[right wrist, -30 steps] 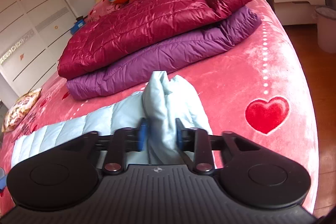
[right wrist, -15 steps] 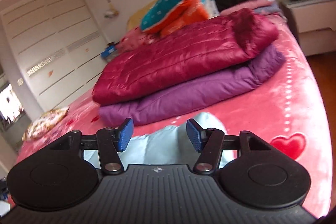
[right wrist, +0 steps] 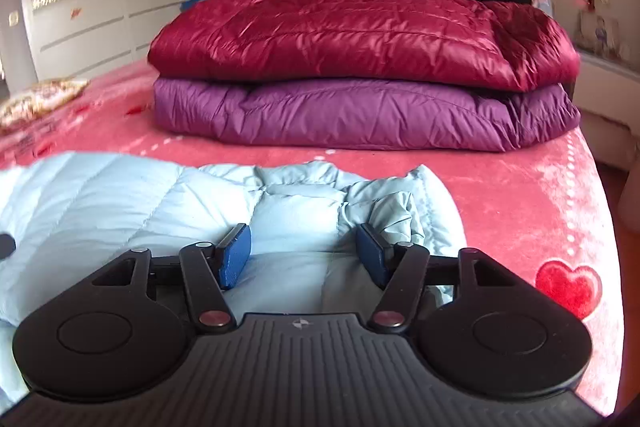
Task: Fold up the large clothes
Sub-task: 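Open both grippers and press the folded jacket flat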
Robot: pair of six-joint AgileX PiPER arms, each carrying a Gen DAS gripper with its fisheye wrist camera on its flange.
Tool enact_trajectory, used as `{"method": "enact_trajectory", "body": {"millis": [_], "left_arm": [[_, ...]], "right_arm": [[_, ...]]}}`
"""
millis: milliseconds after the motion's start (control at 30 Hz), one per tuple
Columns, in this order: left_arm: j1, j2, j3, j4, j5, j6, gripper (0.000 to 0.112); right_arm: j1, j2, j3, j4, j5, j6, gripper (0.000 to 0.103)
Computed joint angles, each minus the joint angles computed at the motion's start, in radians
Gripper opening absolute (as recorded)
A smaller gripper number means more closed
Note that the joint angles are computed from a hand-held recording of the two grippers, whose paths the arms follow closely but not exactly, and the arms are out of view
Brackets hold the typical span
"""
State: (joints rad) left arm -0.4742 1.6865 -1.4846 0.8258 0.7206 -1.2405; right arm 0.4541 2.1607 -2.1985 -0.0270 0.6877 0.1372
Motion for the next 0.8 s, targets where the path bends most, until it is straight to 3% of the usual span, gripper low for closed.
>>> {"method": "enact_trajectory", "body": {"millis": [267, 533, 633, 700, 800], "left_arm": [[0.001, 0.03, 0.013, 0.036, 0.019, -0.01, 0.102], [-0.01, 0.046, -0.022, 0.034, 0.065, 0.005, 0.103], [-0.04, 0.034, -0.055, 0.028, 0.132, 0.0, 0.102], [-0.066, 0.021, -0.078, 0.029, 0.171, -0.014, 0.102], [-0.123, 0.049, -0.183, 0.04, 0.28, 0.0, 0.102]], "right_arm": [[0.051, 0.086, -0.095, -0.128, 0.05, 0.043, 0.075], [0.04, 0.067, -0.025, -0.123, -0.021, 0.04, 0.076], [0.022, 0.02, 0.058, -0.056, -0.079, 0.001, 0.085], [0.013, -0.011, 0.105, -0.02, -0.118, -0.017, 0.099], [0.016, -0.038, 0.121, -0.054, -0.13, 0.016, 0.103]]}}
